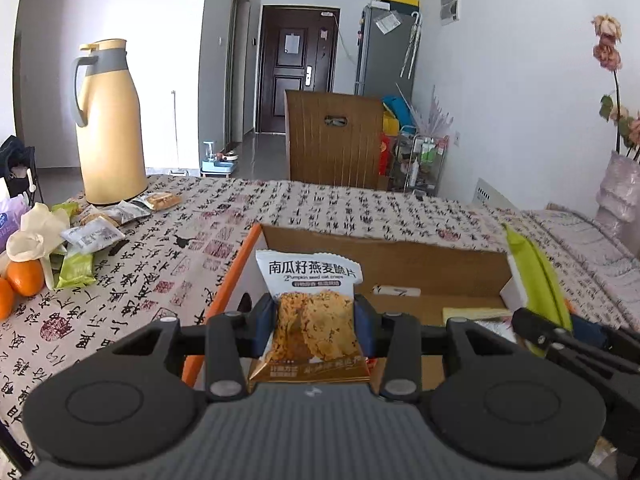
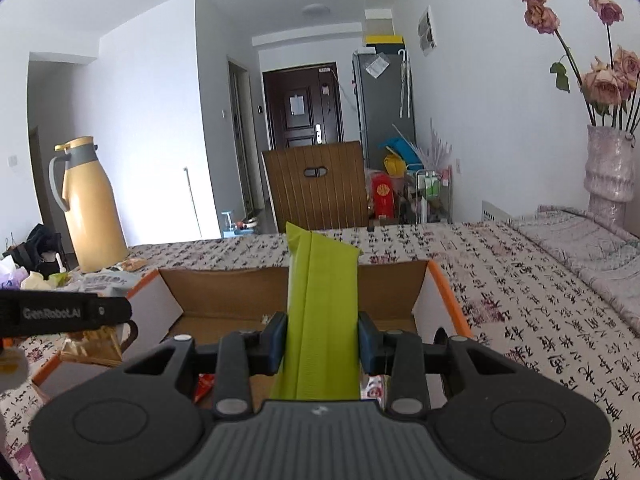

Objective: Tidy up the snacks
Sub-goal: 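Drop the green bar and cracker bag into the box, opening both grippers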

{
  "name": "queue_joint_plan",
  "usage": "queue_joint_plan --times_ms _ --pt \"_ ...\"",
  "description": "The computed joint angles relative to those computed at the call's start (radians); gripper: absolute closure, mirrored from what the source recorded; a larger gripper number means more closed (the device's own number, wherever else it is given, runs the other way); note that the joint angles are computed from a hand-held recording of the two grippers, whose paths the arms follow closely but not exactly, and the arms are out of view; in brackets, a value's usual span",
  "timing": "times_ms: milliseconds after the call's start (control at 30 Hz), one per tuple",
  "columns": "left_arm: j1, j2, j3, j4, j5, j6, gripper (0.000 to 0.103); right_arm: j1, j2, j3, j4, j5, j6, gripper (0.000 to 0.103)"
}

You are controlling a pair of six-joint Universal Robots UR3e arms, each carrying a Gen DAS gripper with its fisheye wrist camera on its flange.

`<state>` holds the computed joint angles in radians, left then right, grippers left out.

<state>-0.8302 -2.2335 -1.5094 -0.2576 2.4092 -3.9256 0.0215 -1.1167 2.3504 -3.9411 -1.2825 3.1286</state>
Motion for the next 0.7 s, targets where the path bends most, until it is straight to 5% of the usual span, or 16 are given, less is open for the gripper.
queue_joint_plan --times_ms 167,233,400,500,700 --pt "-0.007 -0.02 0.004 0.012 -0.011 0.014 0.056 0.016 0.006 -0.015 0.038 -0.026 -0.015 0.066" --pt "-0.01 -0.018 -0.006 0.027 -0.005 0.008 0.041 0.016 0.002 -0.014 0.045 -0.032 -0.009 0.063" --pt "-0.026 -0.014 -0.013 0.021 0.056 -0.042 0.001 -0.018 -0.002 0.032 -0.04 -0.016 0.024 0.018" --pt "-0.029 -0.005 -0.025 0.029 0.066 -0.056 0.0 -0.046 -0.017 0.055 -0.054 0.015 0.03 0.005" --pt "-0.03 0.004 -0.029 0.022 0.06 -0.062 0.0 -0.069 -0.023 0.069 -0.065 0.04 0.045 0.004"
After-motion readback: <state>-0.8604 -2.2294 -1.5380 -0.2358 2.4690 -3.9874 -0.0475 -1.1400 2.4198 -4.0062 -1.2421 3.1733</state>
